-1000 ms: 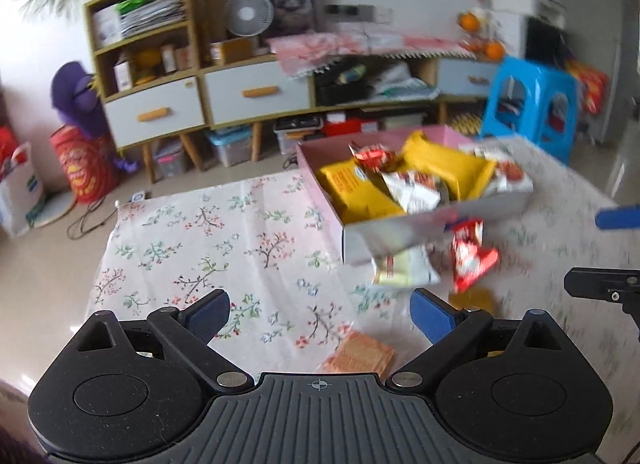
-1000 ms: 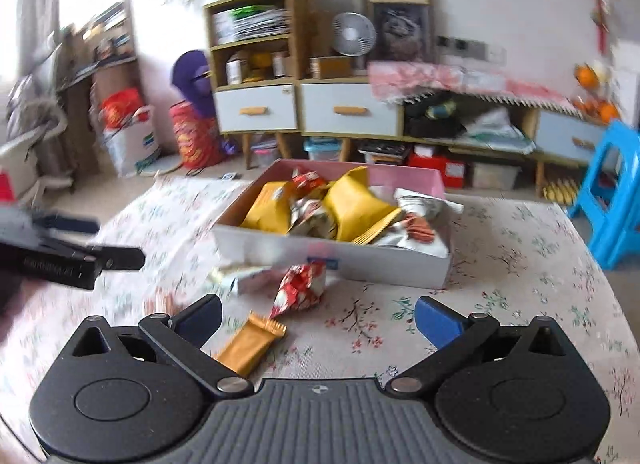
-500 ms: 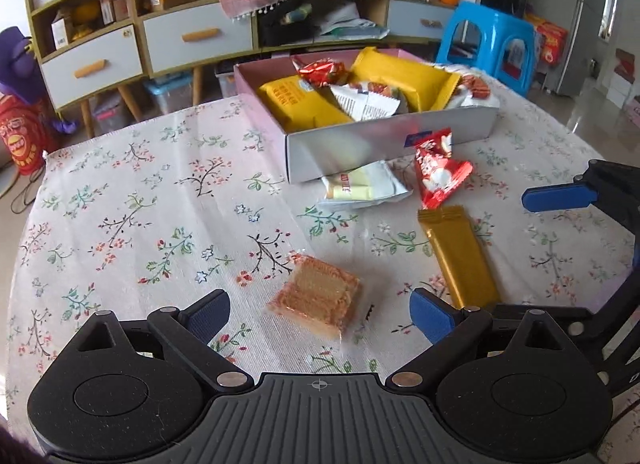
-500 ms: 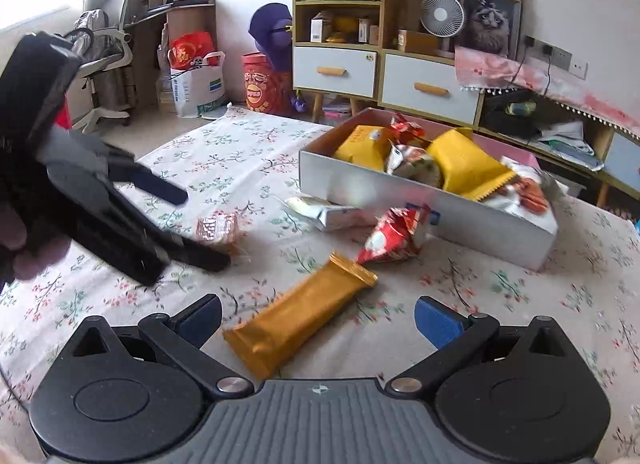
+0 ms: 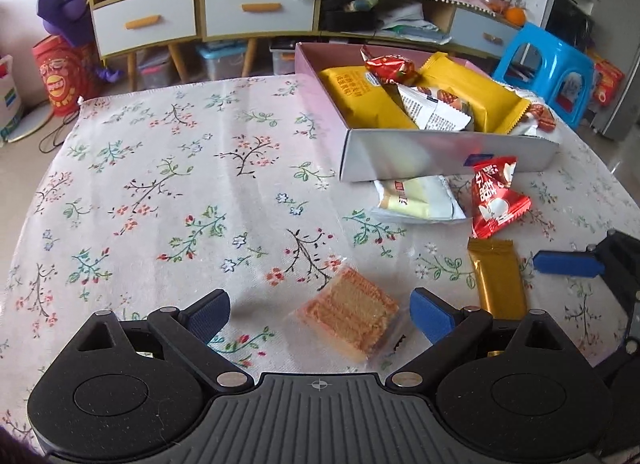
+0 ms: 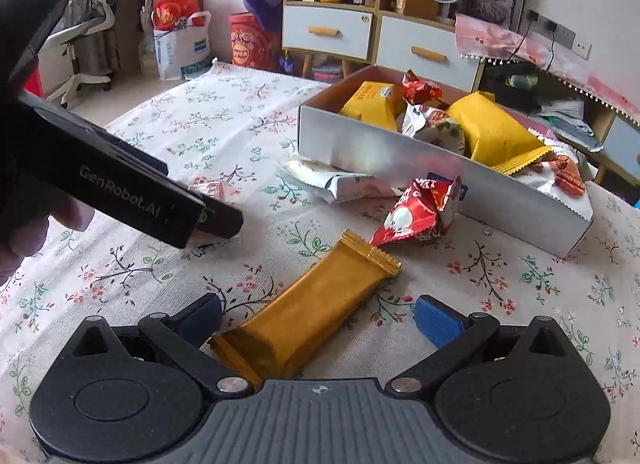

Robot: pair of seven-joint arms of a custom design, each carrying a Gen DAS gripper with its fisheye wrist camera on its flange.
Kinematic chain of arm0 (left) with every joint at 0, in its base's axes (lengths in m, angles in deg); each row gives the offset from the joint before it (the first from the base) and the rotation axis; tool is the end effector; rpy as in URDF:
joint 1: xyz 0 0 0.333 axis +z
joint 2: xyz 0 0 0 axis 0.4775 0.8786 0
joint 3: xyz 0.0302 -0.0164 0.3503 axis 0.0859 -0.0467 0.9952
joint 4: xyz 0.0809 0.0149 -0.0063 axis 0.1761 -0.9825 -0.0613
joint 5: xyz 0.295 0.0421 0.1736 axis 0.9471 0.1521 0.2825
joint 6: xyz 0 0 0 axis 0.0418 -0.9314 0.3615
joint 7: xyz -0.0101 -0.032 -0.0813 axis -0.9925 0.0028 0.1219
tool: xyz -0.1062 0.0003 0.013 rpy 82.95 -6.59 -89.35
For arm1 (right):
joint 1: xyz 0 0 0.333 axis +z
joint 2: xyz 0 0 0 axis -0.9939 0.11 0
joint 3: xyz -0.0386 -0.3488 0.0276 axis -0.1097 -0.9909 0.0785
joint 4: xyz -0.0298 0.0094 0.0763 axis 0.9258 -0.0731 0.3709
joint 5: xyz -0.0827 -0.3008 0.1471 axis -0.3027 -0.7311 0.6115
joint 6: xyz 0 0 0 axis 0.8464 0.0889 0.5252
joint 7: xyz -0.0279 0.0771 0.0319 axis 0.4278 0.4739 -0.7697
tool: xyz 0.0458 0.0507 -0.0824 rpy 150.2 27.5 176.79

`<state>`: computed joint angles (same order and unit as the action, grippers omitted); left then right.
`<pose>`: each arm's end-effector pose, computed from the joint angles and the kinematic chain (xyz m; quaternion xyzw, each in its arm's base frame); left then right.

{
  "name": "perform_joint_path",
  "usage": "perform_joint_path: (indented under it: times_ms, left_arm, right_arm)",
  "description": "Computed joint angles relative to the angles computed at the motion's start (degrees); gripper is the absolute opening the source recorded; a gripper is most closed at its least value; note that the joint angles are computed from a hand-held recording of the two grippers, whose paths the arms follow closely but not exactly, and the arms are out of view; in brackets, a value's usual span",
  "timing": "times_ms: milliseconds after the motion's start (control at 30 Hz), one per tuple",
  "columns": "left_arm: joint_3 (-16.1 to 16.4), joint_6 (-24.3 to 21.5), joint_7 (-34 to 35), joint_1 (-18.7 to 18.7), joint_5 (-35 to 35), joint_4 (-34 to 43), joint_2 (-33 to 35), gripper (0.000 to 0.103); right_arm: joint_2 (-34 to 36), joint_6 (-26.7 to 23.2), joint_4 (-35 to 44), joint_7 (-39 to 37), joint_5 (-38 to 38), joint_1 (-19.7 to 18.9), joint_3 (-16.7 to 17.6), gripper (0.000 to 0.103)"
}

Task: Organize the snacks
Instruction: 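Grasp the gold bar with right gripper while left gripper grasps the wafer cake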

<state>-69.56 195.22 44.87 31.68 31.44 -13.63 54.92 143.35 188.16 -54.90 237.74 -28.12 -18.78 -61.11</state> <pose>0.7160 -0.2301 0.2248 -0.3892 0.8588 -0.3192 0.0955 0.5717 0.4423 0.2292 -0.6355 0.6765 -0.2845 0.2398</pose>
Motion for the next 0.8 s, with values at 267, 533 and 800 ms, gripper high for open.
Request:
perform_joint_path:
  times_ms: [267, 533, 800]
  left_arm:
    - [1.8, 0.1, 2.6, 1.1, 1.9, -2.5, -2.1, 0.098]
    - [-3.3, -0.7, 5.5, 5.4, 0.6, -3.3, -1.6, 0.098]
    - [-1.2, -1.1, 2.7, 1.8, -2.5, -1.7, -0.9, 0.094]
  right_arm:
    - [-2.2, 3.1, -6.9, -0.3, 1.7, 2.5, -2.2, 0.094]
    - [-1.7, 8.5, -13.2, -1.3, 7.8, 7.1, -6.5, 0.094]
    - [0.0, 9.3, -7.9, -9.5, 11.0, 3.8, -3.7, 0.092]
